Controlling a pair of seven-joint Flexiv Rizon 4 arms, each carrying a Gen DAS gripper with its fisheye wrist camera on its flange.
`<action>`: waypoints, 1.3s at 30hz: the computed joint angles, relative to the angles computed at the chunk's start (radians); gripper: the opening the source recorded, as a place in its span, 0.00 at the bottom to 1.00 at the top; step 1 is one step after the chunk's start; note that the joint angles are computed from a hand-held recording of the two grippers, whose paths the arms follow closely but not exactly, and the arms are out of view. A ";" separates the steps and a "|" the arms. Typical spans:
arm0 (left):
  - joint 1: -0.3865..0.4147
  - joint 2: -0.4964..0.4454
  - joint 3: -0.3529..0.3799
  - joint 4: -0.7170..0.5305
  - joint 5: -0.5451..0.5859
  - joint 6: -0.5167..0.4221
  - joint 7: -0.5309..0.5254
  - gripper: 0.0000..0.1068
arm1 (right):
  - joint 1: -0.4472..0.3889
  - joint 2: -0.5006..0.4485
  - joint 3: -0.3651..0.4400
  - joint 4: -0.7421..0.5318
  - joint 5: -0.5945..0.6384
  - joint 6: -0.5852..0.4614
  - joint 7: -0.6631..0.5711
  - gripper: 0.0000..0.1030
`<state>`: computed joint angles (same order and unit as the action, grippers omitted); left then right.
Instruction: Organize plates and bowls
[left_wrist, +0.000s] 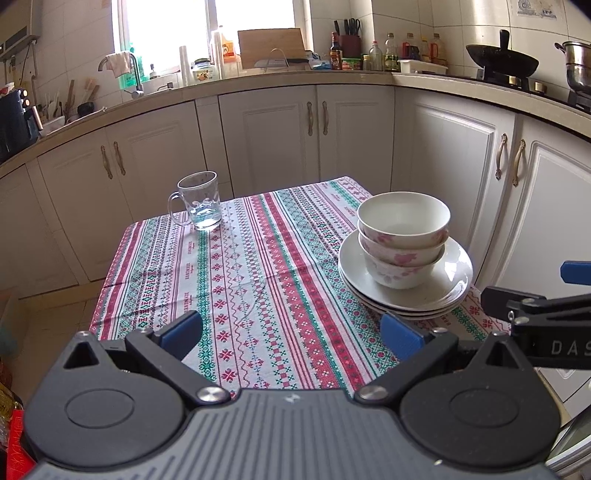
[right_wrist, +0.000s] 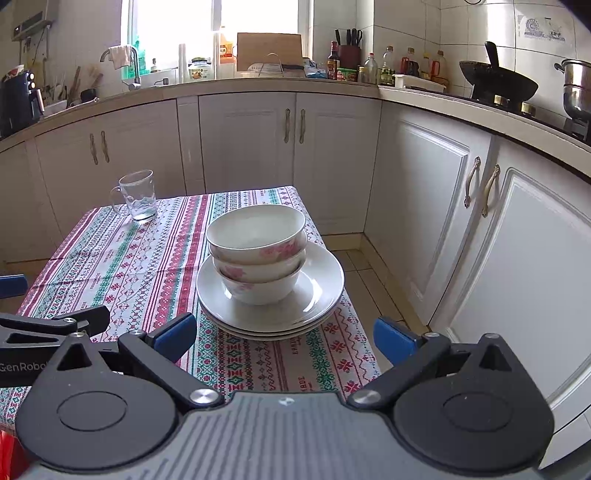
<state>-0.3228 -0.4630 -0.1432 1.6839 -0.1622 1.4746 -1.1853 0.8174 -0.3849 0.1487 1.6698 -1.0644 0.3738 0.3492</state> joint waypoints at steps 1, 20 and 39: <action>-0.001 0.000 0.001 -0.001 0.000 -0.002 -0.002 0.95 | 0.001 0.000 0.000 0.000 -0.001 -0.002 0.001 1.00; -0.003 0.000 0.003 -0.007 0.004 -0.014 -0.017 0.95 | 0.002 0.002 0.002 0.000 -0.002 -0.010 0.003 1.00; 0.000 0.002 0.000 -0.009 -0.003 -0.030 -0.022 0.95 | 0.004 0.000 0.001 -0.005 -0.002 -0.018 -0.002 1.00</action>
